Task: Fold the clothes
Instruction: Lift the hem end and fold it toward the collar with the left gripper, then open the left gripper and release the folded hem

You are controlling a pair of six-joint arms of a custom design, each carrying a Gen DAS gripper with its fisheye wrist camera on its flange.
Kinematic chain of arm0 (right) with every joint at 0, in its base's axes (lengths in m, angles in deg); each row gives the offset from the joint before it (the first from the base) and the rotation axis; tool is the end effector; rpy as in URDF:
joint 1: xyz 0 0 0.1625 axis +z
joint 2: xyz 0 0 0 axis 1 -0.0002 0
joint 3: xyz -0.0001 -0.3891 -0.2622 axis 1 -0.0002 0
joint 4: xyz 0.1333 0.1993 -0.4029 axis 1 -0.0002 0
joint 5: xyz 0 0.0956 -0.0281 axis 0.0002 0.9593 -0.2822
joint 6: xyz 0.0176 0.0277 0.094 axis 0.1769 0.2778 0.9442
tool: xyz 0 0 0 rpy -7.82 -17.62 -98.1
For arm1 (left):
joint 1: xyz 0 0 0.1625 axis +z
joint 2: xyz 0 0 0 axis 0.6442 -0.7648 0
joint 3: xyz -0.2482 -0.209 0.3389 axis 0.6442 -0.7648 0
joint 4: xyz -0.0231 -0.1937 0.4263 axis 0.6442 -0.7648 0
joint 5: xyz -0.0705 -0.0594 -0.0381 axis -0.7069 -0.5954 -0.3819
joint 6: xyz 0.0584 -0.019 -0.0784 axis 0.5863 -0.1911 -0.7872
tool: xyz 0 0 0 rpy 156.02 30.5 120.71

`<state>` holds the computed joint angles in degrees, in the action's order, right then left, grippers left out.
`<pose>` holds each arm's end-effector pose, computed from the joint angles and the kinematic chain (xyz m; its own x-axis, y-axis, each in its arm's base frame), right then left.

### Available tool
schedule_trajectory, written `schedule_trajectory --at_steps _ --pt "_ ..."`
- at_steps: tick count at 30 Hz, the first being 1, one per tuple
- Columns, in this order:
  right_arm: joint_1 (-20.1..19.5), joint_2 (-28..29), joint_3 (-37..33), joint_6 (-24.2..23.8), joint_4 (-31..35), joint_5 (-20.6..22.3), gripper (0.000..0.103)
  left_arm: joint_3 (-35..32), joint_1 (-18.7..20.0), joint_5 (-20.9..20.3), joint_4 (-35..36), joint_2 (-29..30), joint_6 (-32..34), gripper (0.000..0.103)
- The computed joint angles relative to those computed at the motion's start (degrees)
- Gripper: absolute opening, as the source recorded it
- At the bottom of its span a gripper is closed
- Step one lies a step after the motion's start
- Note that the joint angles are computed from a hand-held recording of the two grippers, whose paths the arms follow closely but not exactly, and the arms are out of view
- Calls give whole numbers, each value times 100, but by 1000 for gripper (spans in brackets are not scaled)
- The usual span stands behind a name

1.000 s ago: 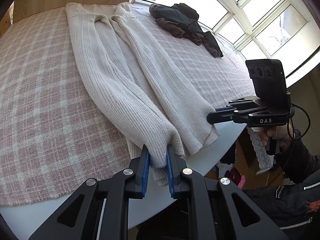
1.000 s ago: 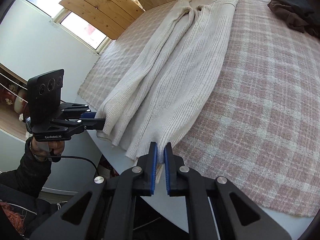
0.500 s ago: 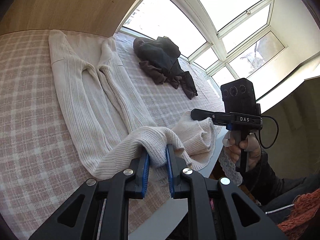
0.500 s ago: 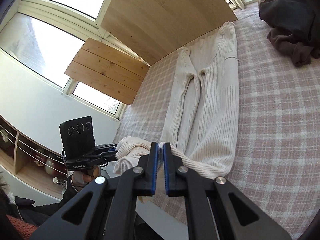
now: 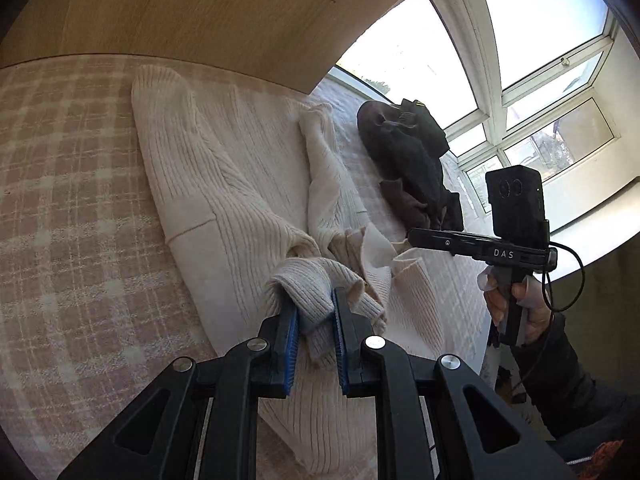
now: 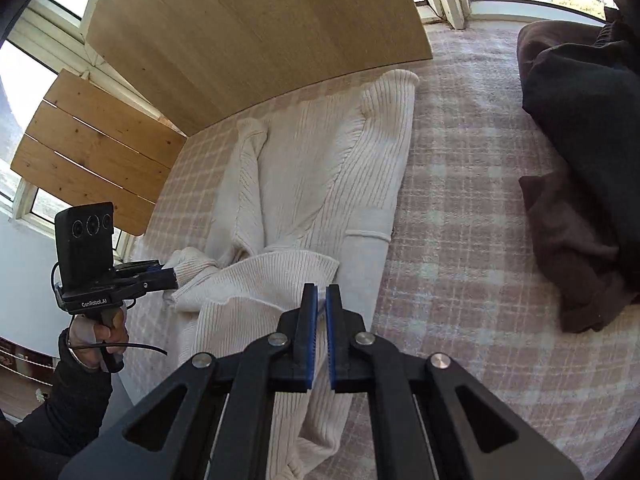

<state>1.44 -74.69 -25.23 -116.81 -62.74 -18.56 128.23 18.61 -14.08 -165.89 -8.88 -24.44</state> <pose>0.1407 -0.8817 0.2415 -0.7995 -0.5905 0.1105 -0.5827 0.8070 0.0964 -0.2239 -0.6828 0.1683 -0.9985 -0.0232 -0.0501 0.0043 0.8720 -0.4895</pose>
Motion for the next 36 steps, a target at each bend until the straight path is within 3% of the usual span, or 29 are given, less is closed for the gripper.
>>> schedule_trajectory --at_steps 2,5,6,10,12,14,22,25,31,36 --pt "-69 -5 -149 -37 141 319 13 34 44 -112 -123 12 -37 15" --pt "-148 -124 -210 -339 550 673 38 -5 100 -285 -80 2 -105 16" --pt "-161 -185 -160 -509 655 677 39 -23 131 -371 -84 -2 -147 16" --pt "-182 -376 196 -1036 799 304 39 -111 149 -440 38 -46 -62 19" --pt "-213 -382 260 -1122 884 268 39 -116 132 -432 73 -93 -30 30" --pt "-250 -310 158 -1111 1122 368 39 -134 142 -384 83 -132 -61 48" --pt "-189 -179 41 -1221 1251 241 39 -123 -66 130 1046 -436 52 48" --pt "-151 -190 119 -1273 1204 48 39 -176 -166 245 1468 -369 156 48" --pt "-145 -171 96 -1246 1258 154 39 -438 -260 572 1996 -108 454 48" --pt "-58 -119 201 -1350 953 9 39 -619 -216 642 2074 16 599 48"
